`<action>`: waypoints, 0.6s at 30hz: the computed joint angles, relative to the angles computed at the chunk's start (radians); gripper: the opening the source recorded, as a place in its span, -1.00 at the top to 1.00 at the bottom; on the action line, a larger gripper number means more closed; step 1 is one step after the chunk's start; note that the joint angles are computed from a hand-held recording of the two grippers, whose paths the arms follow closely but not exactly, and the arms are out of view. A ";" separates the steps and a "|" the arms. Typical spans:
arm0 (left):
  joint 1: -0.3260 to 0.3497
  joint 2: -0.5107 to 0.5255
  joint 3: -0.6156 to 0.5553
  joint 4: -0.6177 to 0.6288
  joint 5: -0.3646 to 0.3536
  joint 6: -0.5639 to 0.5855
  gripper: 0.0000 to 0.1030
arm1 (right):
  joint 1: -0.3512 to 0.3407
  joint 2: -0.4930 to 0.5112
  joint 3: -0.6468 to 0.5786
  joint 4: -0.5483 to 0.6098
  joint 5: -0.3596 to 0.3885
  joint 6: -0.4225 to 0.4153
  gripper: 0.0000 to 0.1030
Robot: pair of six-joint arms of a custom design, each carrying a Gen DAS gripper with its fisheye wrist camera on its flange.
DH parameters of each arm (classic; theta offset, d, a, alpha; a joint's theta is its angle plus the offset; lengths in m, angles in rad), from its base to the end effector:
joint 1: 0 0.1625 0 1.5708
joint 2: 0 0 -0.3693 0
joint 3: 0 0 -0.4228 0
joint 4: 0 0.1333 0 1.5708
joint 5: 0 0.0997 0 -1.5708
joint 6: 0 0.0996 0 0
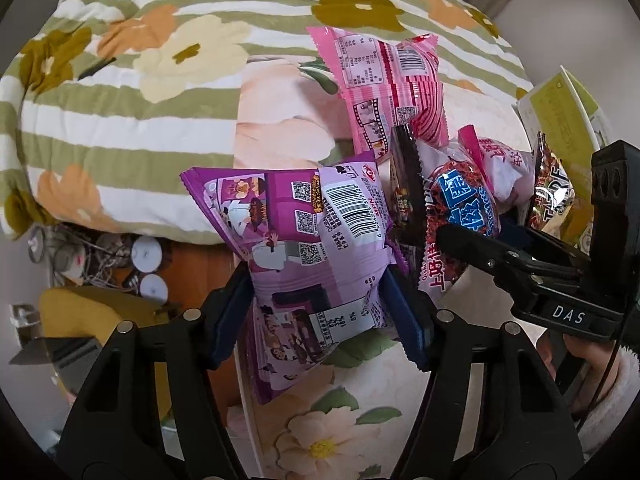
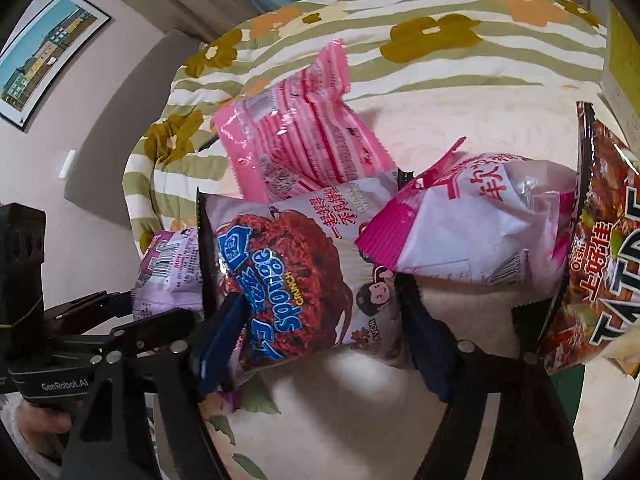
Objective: Organize snacks
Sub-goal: 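Grasp the purple bag with the left tool while the right tool grasps the blue-label Sponge bag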
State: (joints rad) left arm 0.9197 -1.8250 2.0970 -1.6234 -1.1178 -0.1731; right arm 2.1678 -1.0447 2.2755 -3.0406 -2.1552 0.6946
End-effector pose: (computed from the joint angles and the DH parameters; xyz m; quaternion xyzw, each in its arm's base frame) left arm -0.0970 -0.4192 0.2972 0.2532 0.9352 0.0083 0.2473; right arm 0.3138 -0.3223 0.0262 -0.0807 -0.9480 0.2633 0.1597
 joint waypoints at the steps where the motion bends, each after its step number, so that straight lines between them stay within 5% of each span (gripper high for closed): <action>1: 0.003 -0.002 -0.002 0.002 -0.003 -0.001 -0.18 | 0.003 0.000 -0.001 0.001 0.000 -0.001 -0.37; 18: 0.000 -0.137 -0.016 0.051 -0.069 -0.038 -0.12 | 0.091 -0.009 -0.005 -0.057 0.010 0.038 -0.26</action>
State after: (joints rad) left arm 0.9198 -1.9620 2.0812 -1.5728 -1.1868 -0.2111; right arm 2.2590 -1.0540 2.2710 -3.0975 -2.1453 0.7330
